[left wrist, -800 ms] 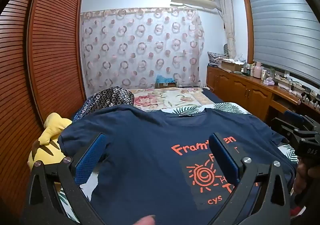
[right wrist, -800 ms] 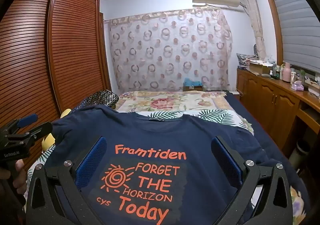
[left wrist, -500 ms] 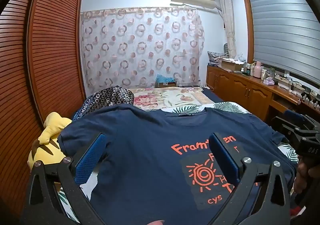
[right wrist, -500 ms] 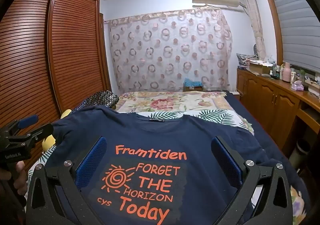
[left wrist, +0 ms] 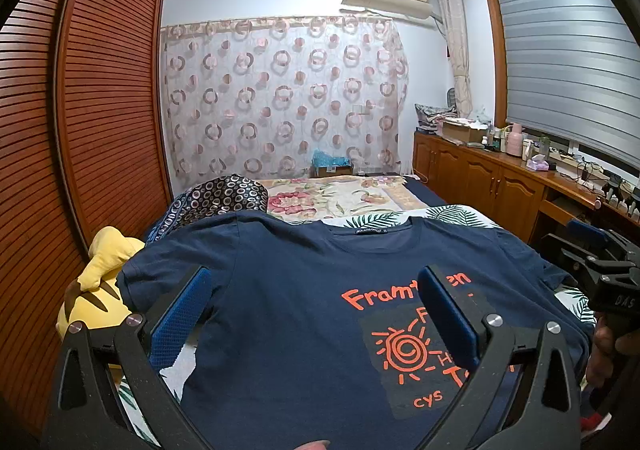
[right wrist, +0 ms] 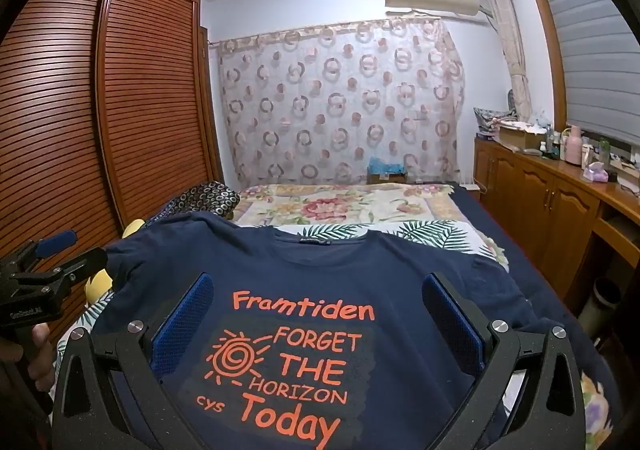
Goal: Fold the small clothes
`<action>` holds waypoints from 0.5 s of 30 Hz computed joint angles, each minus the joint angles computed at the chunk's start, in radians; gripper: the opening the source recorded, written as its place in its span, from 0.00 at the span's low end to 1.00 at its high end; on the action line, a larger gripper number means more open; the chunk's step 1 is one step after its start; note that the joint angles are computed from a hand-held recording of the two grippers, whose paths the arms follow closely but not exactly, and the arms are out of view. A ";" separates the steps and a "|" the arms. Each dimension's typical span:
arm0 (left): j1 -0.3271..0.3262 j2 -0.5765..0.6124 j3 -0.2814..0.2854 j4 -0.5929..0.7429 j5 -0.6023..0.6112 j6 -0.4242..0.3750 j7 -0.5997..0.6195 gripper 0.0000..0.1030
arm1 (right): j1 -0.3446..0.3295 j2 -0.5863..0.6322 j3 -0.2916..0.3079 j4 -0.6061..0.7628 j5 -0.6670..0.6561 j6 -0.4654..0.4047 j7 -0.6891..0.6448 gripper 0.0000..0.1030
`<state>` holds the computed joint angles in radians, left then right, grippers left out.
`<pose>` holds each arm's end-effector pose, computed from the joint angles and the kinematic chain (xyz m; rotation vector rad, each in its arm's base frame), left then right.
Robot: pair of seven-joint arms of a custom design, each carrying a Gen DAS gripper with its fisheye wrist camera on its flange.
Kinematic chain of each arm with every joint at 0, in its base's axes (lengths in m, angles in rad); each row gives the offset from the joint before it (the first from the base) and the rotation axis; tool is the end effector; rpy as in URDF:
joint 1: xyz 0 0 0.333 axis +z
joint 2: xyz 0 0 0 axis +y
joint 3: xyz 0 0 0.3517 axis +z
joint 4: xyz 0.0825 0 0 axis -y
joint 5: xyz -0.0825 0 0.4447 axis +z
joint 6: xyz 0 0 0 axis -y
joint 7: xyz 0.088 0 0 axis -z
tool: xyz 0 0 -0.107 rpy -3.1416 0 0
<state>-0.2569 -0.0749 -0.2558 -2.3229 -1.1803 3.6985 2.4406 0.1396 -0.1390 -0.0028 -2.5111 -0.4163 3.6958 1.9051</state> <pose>0.5117 -0.1517 0.4877 -1.5126 1.4353 -0.9780 0.5068 0.1233 0.4821 -1.5666 1.1282 -0.8050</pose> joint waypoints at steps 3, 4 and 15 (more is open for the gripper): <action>0.000 0.000 0.000 0.000 0.001 0.001 -0.001 1.00 | 0.003 -0.012 0.002 -0.002 0.000 -0.010 0.002 1.00; 0.000 0.001 0.000 0.000 0.003 0.001 -0.001 1.00 | 0.004 -0.014 0.003 -0.002 0.002 -0.011 0.000 1.00; -0.001 0.001 0.000 0.000 0.002 0.003 -0.001 1.00 | 0.005 -0.011 0.003 -0.002 0.009 -0.009 -0.006 1.00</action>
<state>-0.2574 -0.0735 -0.2554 -2.3226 -1.1778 3.7019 2.4399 0.1451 -0.1503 0.0007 -2.5130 -0.4069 3.6870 1.8995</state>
